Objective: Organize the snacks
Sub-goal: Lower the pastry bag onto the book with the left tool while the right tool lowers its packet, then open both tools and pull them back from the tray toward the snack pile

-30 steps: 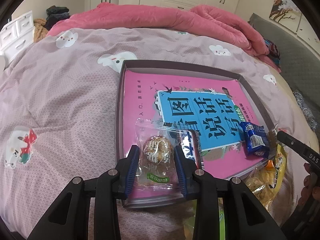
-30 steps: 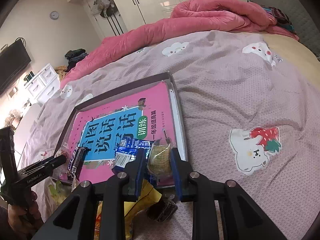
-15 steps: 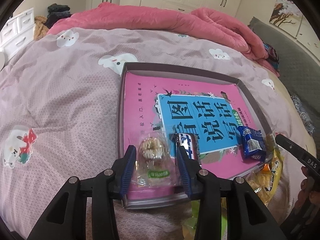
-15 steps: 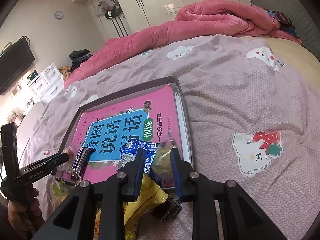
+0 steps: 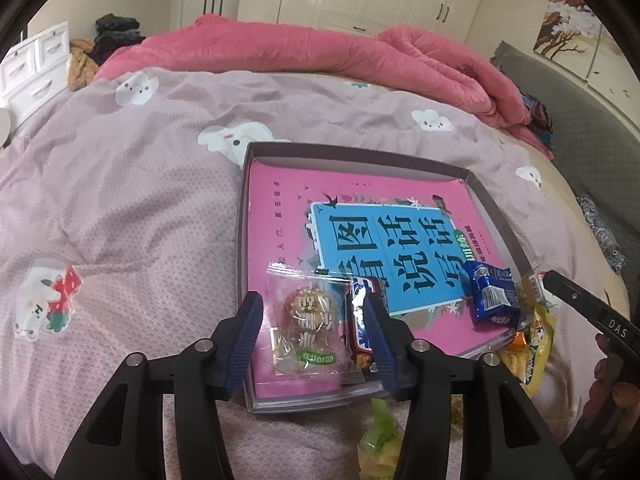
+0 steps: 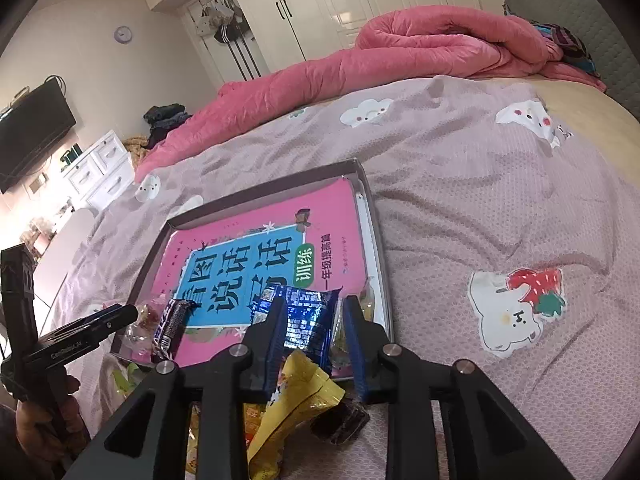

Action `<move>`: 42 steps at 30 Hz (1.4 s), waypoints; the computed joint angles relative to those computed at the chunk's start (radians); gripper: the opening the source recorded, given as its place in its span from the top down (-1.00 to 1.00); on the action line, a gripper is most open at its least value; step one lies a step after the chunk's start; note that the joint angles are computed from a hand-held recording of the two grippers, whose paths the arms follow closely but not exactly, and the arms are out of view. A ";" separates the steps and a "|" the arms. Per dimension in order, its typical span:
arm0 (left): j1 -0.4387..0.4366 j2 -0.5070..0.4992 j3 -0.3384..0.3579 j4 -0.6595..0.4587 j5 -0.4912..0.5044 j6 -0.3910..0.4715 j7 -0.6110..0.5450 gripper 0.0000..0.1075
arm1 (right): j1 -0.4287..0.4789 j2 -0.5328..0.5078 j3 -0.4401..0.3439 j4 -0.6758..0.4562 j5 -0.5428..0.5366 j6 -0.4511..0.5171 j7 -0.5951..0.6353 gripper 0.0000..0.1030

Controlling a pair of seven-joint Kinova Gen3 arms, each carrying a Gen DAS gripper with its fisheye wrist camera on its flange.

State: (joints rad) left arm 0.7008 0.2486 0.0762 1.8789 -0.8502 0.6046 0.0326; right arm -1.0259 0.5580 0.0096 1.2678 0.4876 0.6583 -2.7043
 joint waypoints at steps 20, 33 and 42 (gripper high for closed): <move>0.018 -0.049 0.063 -0.005 -0.085 0.112 0.071 -0.31 | -0.053 -0.046 0.035 0.062 0.113 -0.051 -0.102 0.19; 0.021 -0.072 0.106 -0.013 -0.072 0.170 0.067 -0.40 | -0.071 -0.073 0.023 0.094 0.187 -0.064 -0.166 0.15; 0.032 -0.088 0.126 -0.017 -0.073 0.196 0.065 -0.41 | -0.080 -0.084 0.005 0.096 0.204 -0.049 -0.173 0.14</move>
State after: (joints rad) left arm 0.7330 0.1603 0.2027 1.8621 -0.9233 0.8009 0.0977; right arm -1.1060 0.4740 0.0141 1.3639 0.6921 0.6090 -2.8772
